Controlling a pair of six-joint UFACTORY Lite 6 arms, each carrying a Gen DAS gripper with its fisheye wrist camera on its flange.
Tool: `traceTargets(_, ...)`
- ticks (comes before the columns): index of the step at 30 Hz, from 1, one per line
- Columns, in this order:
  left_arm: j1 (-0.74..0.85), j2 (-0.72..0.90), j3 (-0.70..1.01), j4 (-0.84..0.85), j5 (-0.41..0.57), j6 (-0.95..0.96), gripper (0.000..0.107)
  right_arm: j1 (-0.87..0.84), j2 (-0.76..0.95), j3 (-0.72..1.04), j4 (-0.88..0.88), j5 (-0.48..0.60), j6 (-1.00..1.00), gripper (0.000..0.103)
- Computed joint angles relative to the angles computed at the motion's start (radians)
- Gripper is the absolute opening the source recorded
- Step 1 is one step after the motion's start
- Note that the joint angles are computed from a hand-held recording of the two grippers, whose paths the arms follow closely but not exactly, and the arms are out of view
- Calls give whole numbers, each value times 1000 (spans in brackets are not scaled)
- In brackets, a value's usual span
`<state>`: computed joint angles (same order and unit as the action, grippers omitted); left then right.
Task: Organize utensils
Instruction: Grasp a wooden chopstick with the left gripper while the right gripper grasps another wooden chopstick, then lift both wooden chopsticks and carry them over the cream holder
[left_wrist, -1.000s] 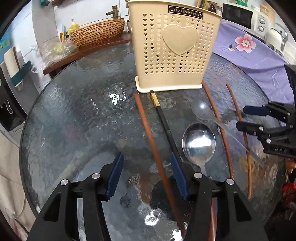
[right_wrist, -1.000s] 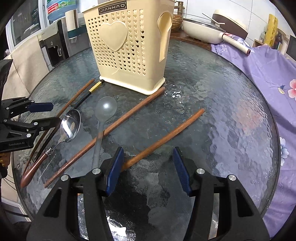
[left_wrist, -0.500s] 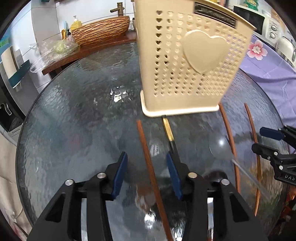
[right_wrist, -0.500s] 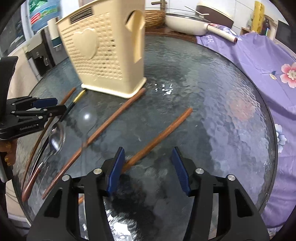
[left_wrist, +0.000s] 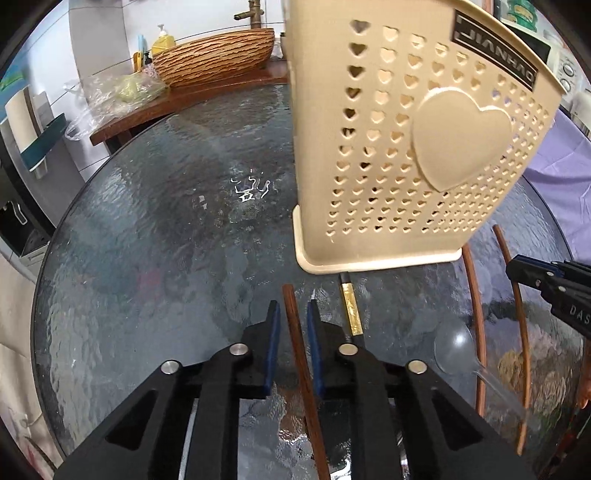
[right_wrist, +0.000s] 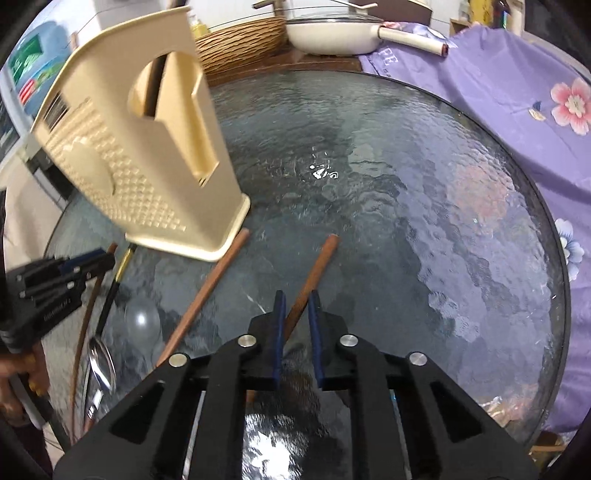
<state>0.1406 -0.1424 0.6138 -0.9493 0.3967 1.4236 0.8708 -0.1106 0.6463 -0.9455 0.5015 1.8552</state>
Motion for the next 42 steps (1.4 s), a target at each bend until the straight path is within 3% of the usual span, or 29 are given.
traceTargets(11,29,43,34,-50,29,23,7,-138,37,19,-49,-112,13,8)
traceTargets(19,108,67,72,-95,115,59,7,-143,-66,-68,-252,-152,241,7)
traceTargets(31,163,-110,55,-90,259,44,7,-38,-240,-76,-324,13,283,7)
traceTargets(42,284,-274,58,-81,464,24,7,113,-400,-54,-302,187,231,7)
